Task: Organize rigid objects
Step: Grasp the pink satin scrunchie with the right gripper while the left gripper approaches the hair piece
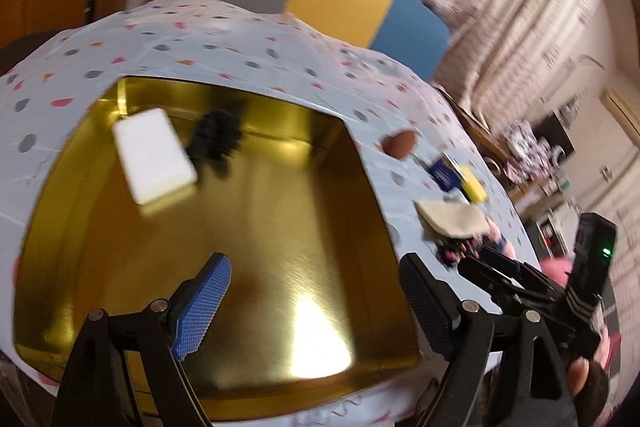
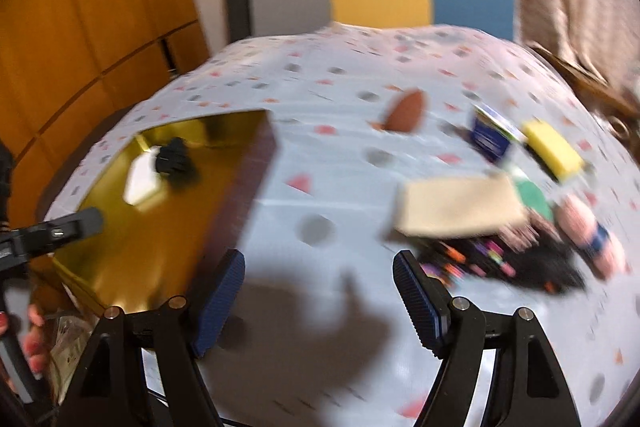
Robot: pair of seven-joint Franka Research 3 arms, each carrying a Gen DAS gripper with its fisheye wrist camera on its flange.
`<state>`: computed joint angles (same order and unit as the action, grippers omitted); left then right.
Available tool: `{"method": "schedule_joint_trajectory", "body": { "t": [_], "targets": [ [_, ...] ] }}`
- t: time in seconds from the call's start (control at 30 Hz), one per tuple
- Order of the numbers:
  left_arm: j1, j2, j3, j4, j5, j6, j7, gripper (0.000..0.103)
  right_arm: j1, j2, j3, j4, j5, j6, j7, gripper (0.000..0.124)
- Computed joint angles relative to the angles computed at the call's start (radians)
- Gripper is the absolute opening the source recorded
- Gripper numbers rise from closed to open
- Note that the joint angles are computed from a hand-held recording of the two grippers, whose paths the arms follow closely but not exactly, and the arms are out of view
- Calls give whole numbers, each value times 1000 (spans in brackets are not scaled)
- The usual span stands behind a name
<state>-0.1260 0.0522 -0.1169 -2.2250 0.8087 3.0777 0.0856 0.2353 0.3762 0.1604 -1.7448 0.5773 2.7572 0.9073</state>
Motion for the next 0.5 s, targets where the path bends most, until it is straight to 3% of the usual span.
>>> {"method": "schedule_joint_trajectory", "body": {
  "t": [0.23, 0.5],
  "targets": [
    [-54, 40, -21, 40, -41, 17, 52, 87, -61, -34, -49, -104, 28, 50, 54, 77],
    [-101, 112, -80, 163, -252, -89, 335, 87, -128, -13, -90, -102, 20, 117, 128, 77]
  ]
}}
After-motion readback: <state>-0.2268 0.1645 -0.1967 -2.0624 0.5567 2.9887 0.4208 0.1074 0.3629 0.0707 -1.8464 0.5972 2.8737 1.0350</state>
